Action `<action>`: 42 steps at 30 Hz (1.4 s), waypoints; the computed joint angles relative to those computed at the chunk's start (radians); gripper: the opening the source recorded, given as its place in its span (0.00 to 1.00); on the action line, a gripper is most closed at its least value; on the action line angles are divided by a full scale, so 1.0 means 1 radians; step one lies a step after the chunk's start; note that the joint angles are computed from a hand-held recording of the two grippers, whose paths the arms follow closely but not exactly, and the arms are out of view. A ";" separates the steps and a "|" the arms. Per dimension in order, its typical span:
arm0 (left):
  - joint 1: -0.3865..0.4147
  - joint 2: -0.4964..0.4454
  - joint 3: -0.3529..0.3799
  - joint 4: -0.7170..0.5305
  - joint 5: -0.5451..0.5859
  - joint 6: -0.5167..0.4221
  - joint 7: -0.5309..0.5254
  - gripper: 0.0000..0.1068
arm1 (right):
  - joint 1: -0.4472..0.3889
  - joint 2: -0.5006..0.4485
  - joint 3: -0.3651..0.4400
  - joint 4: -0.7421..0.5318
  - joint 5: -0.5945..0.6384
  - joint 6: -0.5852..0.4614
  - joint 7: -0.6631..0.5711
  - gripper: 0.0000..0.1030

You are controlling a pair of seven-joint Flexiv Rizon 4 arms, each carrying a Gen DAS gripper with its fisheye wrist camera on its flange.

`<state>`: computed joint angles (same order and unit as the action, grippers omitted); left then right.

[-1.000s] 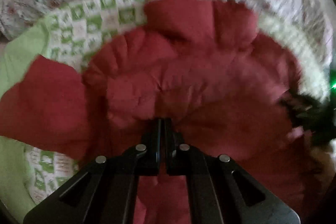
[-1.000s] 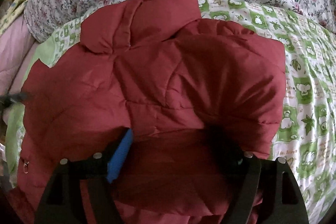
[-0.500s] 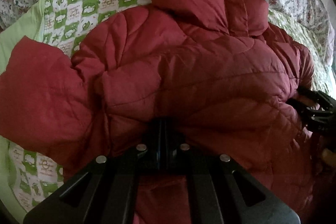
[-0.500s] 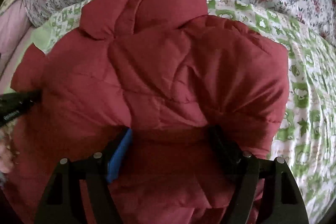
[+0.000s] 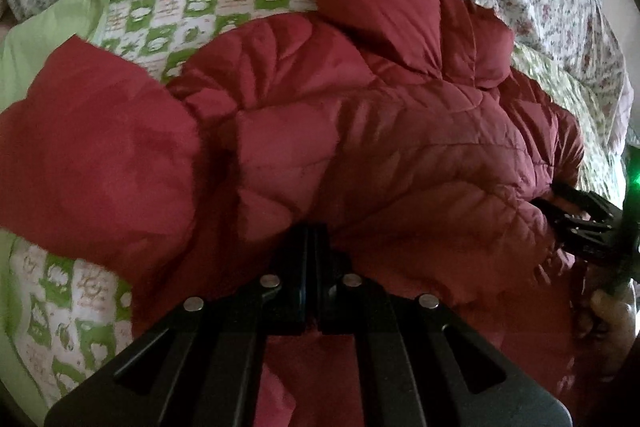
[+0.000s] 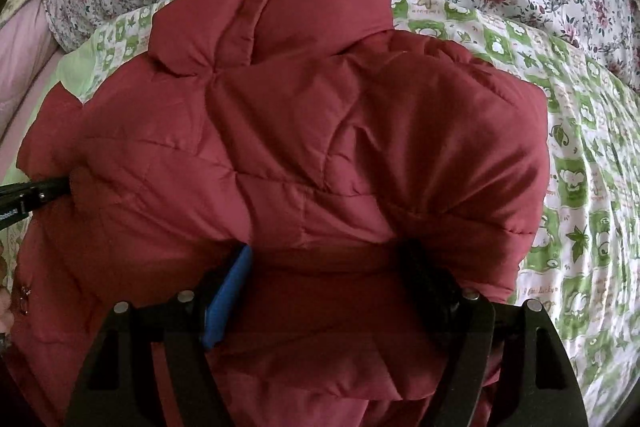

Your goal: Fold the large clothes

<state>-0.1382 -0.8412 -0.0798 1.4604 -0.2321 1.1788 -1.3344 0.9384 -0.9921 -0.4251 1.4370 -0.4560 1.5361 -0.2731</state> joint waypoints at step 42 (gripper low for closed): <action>0.310 -0.145 0.051 -0.168 -0.180 0.020 -0.502 0.62 | 0.147 0.067 -0.031 0.068 0.214 0.151 -0.291 0.76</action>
<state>0.1717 -0.9865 -0.0284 1.2928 -0.4120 1.1990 -1.8366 1.0857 -0.9252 -0.4558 1.5048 -0.2417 1.6868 -0.5640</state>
